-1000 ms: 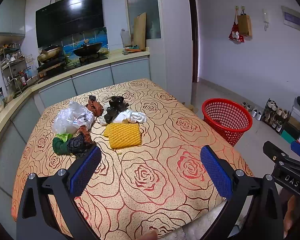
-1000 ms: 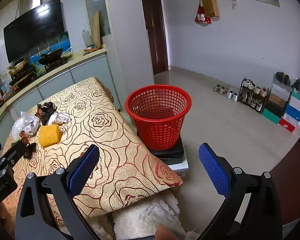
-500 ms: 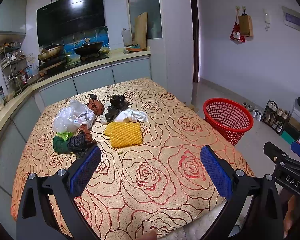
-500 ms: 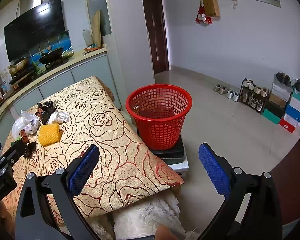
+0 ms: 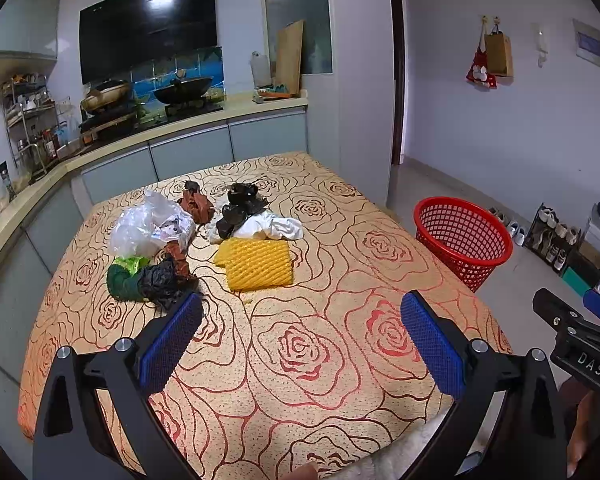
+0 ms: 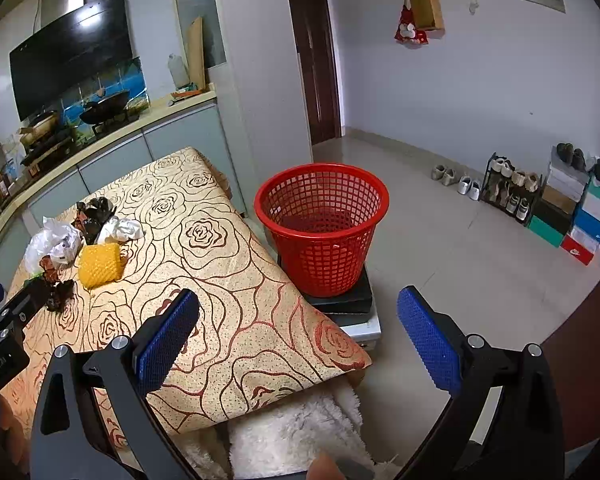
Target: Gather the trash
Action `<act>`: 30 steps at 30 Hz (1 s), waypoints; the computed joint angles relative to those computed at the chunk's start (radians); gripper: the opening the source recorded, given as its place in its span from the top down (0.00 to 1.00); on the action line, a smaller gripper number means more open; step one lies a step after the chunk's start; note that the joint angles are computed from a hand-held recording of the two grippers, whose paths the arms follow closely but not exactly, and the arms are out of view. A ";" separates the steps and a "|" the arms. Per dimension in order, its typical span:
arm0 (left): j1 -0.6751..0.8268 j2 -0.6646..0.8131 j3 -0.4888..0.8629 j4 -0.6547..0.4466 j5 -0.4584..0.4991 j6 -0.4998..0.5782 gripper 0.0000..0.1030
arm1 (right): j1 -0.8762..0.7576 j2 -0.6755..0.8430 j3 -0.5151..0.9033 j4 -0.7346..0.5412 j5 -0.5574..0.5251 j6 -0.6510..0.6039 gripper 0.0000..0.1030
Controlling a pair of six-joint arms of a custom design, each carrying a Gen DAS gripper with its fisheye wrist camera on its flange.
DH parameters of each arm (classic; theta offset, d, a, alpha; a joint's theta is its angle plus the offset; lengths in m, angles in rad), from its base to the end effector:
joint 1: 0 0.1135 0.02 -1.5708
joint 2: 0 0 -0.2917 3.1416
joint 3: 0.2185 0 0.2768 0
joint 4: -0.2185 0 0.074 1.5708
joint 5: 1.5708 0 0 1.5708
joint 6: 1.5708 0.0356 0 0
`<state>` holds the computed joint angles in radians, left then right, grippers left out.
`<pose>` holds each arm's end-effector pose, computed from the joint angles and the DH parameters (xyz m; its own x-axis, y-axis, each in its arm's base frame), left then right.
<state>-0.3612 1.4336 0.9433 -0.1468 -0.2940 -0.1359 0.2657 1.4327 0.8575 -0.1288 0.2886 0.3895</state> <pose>0.3157 -0.1082 0.2639 -0.5677 0.0758 -0.8198 0.0438 0.9971 0.0619 0.3130 0.0747 0.2358 -0.5939 0.2157 -0.7751 0.1980 0.9730 0.1190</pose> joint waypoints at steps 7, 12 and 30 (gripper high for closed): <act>0.059 0.025 -0.002 0.008 0.038 -0.013 0.07 | 0.020 0.054 0.036 0.012 0.000 -0.029 0.06; 0.123 0.046 -0.002 0.017 0.068 -0.015 0.07 | 0.033 0.105 0.086 0.013 -0.004 -0.046 0.06; 0.440 0.119 0.030 -0.011 0.148 0.005 0.07 | 0.114 0.332 0.343 -0.038 -0.090 -0.131 0.06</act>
